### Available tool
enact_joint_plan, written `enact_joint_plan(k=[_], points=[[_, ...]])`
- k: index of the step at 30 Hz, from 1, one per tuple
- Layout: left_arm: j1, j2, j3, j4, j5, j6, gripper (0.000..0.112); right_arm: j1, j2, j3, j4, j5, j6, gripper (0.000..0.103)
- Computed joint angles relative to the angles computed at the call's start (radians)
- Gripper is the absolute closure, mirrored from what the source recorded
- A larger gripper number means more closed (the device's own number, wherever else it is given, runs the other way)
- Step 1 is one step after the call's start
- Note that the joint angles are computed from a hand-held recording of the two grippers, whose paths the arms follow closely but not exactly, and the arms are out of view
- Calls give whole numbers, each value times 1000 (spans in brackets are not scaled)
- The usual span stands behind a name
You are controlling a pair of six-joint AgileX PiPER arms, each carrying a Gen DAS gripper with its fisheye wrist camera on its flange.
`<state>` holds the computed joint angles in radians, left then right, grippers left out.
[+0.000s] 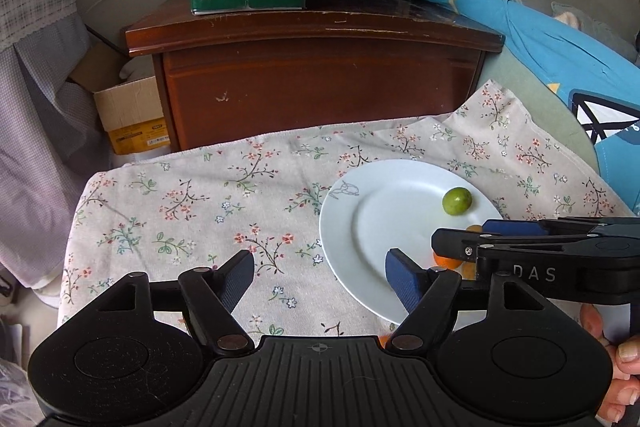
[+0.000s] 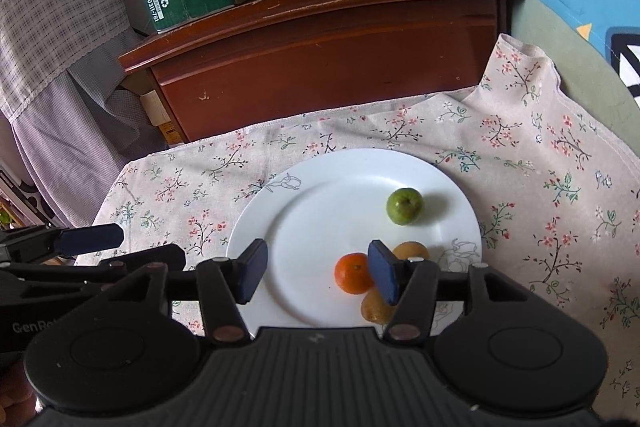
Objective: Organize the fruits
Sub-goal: 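Carry the lime and tangerine onto the white plate and open both grippers, then grasp another green lime with the left gripper while the right grasps a cherry tomato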
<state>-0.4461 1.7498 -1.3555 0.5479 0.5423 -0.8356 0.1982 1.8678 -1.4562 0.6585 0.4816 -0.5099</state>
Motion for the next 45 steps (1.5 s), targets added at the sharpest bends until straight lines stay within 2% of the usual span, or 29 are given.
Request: enact_joint_plan(k=[12,14,16,23,33,37,41,45], points=[[-33,-117,179,32,-8,-130,38,12,-51,73,-57,0,44,45],[-48,-133,202,58,0,-156,31,15,-60,85,-73,-1,53,45],[-68,-157,237,103,4,-198,29,13,-78,105,-91,-2,66,45],[-92,-224,322,27,-33,-162,29,-33,-158,201,-14,14,17,45],[-177,-256,381,94,-3,-217,30,-68,-283,378,82,27,-84,45],[-195,-258,398,88,-12,-207,31,-65,-301,425,90,24,-86,47],[-213,-241,401,104,-12,-208,32,-65,-302,449,123,25,-112,54],[-218,-231,406,130,-20,-228,32,-54,-296,456,134,1,-113,54]])
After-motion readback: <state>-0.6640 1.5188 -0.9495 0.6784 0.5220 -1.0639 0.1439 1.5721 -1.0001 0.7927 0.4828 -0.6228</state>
